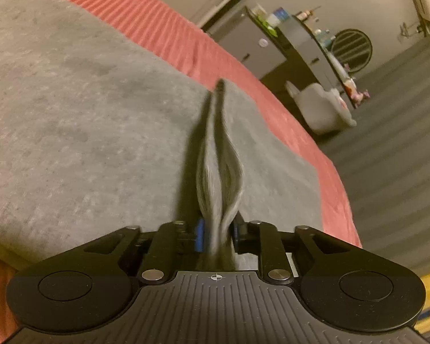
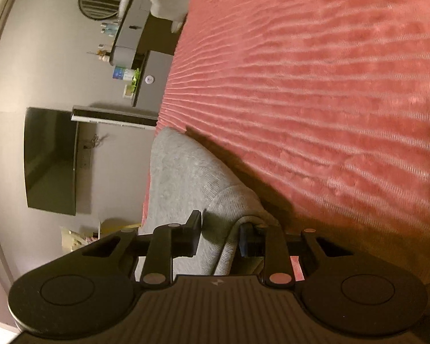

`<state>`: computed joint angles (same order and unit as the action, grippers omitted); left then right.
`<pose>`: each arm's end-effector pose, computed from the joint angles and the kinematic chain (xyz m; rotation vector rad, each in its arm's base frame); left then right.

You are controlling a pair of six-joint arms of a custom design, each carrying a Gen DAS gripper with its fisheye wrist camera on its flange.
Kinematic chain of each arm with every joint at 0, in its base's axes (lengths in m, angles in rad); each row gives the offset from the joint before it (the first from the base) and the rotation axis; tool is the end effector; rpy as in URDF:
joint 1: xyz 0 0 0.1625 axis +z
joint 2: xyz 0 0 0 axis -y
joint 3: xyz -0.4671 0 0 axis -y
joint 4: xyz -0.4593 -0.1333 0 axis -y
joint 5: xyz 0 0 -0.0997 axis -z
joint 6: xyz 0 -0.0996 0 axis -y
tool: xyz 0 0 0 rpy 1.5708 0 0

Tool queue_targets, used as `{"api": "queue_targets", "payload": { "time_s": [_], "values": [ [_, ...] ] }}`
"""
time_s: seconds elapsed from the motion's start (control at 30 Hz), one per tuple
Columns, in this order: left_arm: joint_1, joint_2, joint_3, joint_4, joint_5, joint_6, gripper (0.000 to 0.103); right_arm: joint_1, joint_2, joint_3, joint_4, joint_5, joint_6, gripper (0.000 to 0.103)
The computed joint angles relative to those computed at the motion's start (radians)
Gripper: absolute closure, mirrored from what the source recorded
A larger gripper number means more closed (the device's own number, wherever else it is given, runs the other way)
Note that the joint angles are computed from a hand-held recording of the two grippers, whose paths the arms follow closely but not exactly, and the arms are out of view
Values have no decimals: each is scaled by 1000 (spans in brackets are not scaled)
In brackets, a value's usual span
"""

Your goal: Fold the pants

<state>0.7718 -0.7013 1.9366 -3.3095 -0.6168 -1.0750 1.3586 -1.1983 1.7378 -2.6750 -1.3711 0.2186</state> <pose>-0.2970 -0.5884 0.0278 -0.6907 2.4945 -1.4592 0.0021 -0.7170 0.3325 0.5246 2.7826 -0.8202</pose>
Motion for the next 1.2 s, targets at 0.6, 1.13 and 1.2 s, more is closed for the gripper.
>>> {"api": "queue_targets", "payload": {
  "time_s": [0.6, 1.13, 1.2],
  "values": [
    [97, 43, -56, -186, -157, 199, 66, 22, 33, 27, -91, -48, -13, 65],
    [109, 36, -33, -377, -208, 224, 87, 98, 57, 36, -183, -249, -118, 86],
    [74, 32, -39, -381, -120, 300, 87, 113, 48, 54, -207, -240, -208, 90]
  ]
}}
